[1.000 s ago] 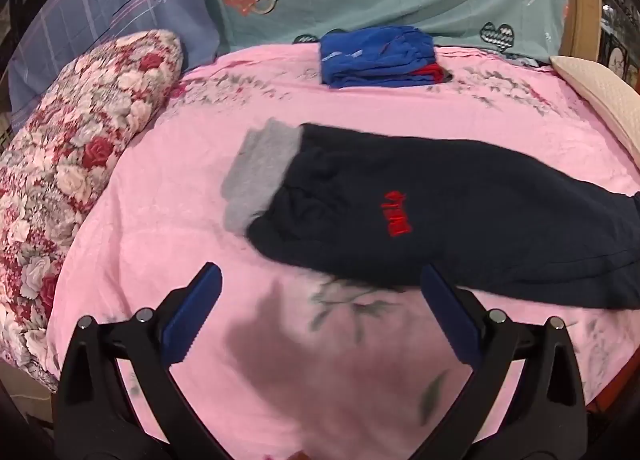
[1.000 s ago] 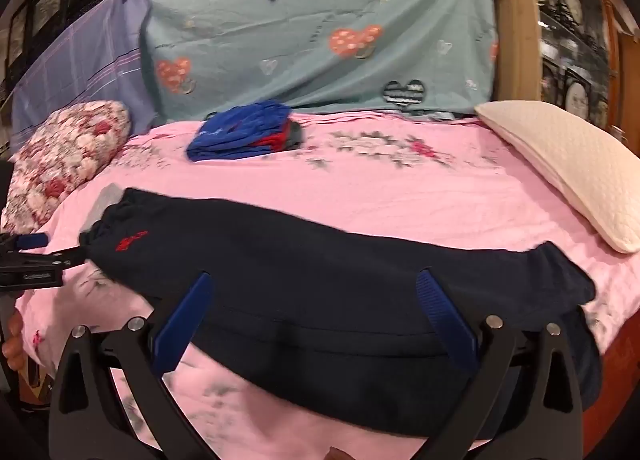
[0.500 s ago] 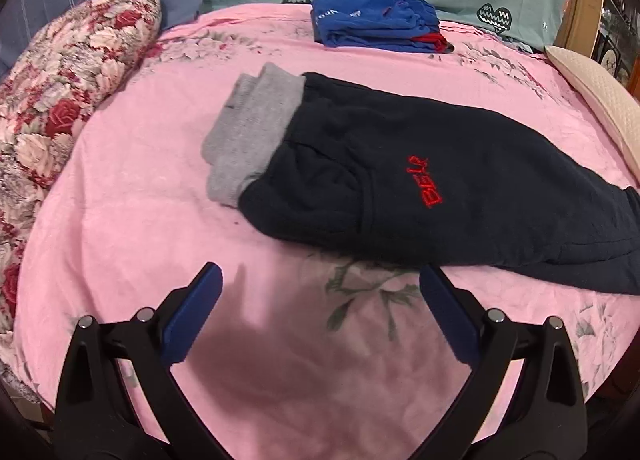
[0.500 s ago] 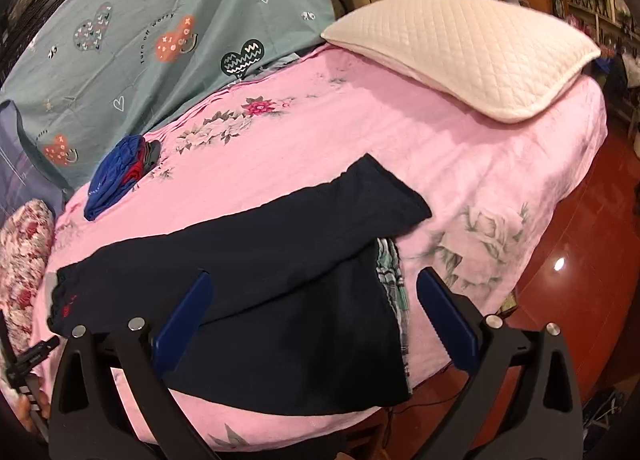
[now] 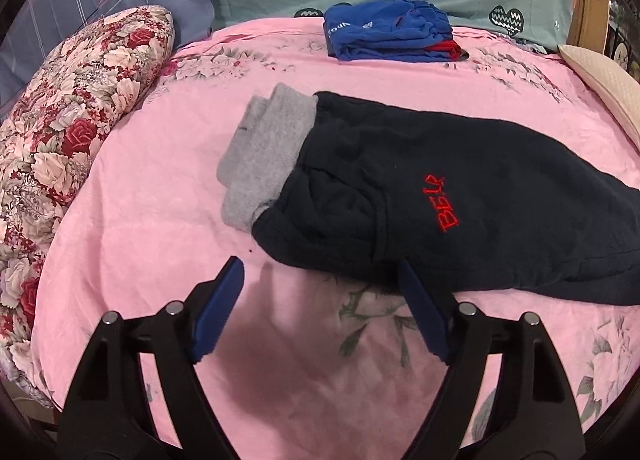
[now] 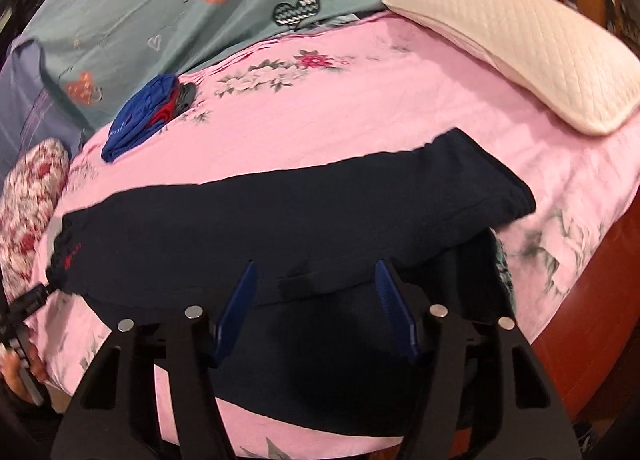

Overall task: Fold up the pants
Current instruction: 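Move both tools toward the navy sweatpants lying on the bed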

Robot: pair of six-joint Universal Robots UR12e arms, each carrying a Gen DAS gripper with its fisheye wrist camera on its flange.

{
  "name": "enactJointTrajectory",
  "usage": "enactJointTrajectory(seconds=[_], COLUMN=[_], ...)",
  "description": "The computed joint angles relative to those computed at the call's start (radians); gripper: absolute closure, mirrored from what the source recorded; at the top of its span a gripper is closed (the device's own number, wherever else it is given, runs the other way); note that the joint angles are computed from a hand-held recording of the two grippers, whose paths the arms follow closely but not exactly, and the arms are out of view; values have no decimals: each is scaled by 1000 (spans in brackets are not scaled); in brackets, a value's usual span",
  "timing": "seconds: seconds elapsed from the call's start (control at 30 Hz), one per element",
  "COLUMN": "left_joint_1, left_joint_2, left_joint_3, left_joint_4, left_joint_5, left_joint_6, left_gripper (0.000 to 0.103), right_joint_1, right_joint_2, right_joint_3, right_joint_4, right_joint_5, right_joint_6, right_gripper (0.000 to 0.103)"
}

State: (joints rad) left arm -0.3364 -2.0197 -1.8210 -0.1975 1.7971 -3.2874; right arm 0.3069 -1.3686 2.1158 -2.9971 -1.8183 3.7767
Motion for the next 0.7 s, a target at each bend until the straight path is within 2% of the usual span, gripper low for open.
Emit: enactJointTrajectory(seconds=[0.17,0.33,0.53,0.7], left_joint_1=[4,5,3,6], left_joint_2=[5,9,21,25], left_joint_3=[-9,-16,-28,-31], left_joint_4=[7,17,44,42], left_joint_5=[-11,-6,0,-12], left_joint_6=[-22,-23,-26,-33], left_gripper=[16,16,14,14], right_joint_1=[-4,-5,49,47], right_joint_2=[-5,-9,7,2], right_joint_3=[-2,7,-26,-30], right_joint_4=[38,11,-20,9], right_joint_5=[-8,-7,-141,-138], right_joint_6=[34,37,-45,-34], right_gripper=[40,39,37,32])
